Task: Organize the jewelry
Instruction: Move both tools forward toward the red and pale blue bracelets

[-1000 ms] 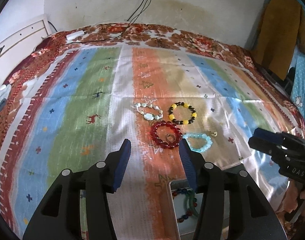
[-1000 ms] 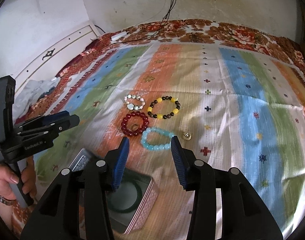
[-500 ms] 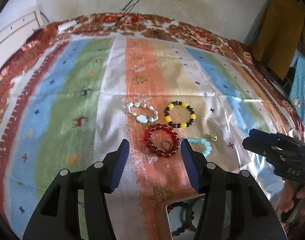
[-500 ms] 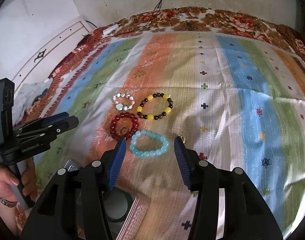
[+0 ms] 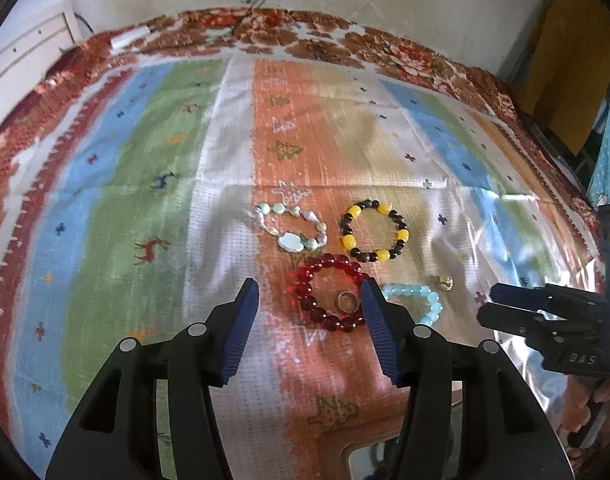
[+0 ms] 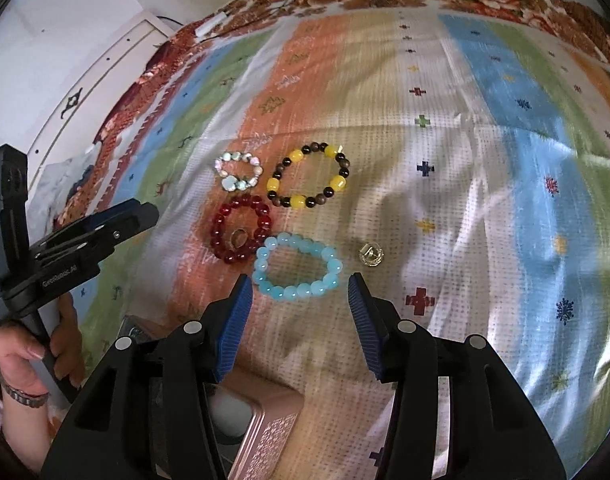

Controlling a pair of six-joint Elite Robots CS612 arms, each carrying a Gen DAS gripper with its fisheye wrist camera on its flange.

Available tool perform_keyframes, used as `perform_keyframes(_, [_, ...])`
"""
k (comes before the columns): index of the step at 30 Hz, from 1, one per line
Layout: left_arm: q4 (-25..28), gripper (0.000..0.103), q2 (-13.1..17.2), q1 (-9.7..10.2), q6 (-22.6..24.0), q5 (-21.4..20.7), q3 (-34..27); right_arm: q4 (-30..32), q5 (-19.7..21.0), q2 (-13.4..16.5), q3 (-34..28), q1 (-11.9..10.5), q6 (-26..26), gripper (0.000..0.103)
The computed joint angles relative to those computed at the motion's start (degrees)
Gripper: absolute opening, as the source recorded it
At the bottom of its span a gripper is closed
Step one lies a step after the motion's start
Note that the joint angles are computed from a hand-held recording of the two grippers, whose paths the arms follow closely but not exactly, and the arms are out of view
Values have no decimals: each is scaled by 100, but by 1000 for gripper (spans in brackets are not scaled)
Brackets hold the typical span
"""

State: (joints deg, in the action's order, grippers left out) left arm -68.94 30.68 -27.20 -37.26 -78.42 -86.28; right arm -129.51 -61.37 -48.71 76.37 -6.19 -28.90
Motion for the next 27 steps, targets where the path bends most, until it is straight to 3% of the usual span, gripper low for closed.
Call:
perform_keyframes(11, [197,56,-132,112,148,-309,410,610,-478,253,-394,105,-28,50])
perform_keyframes(27, [624,56,-321,214,239,-499,921,1029,-639,490,-764,172,218,50])
